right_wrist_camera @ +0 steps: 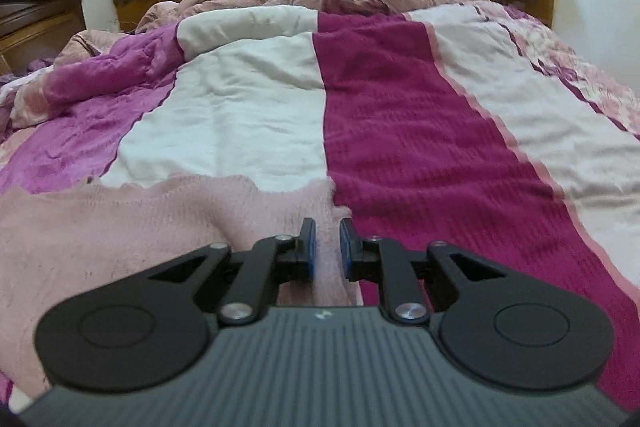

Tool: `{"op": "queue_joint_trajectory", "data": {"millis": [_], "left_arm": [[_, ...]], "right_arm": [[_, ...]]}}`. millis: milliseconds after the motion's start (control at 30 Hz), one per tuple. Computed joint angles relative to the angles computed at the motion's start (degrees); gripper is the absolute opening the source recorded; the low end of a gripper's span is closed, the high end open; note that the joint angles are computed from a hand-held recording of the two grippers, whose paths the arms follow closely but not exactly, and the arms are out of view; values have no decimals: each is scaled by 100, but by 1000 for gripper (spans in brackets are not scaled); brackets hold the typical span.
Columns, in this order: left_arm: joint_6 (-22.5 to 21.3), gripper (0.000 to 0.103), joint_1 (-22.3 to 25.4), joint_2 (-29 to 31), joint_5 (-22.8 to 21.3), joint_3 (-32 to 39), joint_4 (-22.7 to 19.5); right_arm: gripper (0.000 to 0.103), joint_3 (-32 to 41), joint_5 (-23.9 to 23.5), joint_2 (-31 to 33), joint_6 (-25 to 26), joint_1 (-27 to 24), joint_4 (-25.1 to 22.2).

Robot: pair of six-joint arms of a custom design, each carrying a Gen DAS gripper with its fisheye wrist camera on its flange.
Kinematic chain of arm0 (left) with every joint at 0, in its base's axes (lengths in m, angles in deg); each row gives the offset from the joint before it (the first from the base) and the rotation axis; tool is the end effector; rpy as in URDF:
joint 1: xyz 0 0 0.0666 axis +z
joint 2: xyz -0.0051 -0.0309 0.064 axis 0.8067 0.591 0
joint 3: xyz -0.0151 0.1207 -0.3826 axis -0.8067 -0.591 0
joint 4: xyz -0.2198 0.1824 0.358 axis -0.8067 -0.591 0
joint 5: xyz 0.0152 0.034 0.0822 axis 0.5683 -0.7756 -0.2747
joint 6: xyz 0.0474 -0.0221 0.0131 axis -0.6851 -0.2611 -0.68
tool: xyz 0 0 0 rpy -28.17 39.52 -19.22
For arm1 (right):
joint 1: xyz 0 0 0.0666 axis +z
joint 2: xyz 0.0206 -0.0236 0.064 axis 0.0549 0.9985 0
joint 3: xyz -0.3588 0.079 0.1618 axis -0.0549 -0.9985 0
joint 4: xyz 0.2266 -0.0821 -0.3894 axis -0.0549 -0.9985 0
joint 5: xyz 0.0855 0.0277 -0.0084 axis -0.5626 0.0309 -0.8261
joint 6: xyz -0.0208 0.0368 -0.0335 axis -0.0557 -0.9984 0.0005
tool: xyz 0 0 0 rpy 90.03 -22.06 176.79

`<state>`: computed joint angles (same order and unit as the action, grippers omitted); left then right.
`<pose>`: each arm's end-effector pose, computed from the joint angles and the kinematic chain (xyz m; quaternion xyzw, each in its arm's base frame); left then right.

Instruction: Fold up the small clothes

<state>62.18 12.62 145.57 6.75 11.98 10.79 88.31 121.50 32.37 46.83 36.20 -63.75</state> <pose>0.3235 -0.2539 0.3833 0.0180 0.8916 0.0792 0.4455 0.2881 0.1647 0.3644 0.0940 0.8813 -0.0038 0.4630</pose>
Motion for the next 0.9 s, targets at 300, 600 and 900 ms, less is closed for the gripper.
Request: {"op": "queue_joint_trajectory", "data": {"millis": [300,600,900], "left_arm": [[84,40,-350,-318,167,-169,-330],[386,42,-454,-313,161,-249,-531],[321,42,-427,-302,202,-242,-530]], "right_arm": [[17,-172,-181,-393,240,110,173],[45,126,-1408,255,-13,-792,250],[14,118,-361,367,324,-701,329]]}}
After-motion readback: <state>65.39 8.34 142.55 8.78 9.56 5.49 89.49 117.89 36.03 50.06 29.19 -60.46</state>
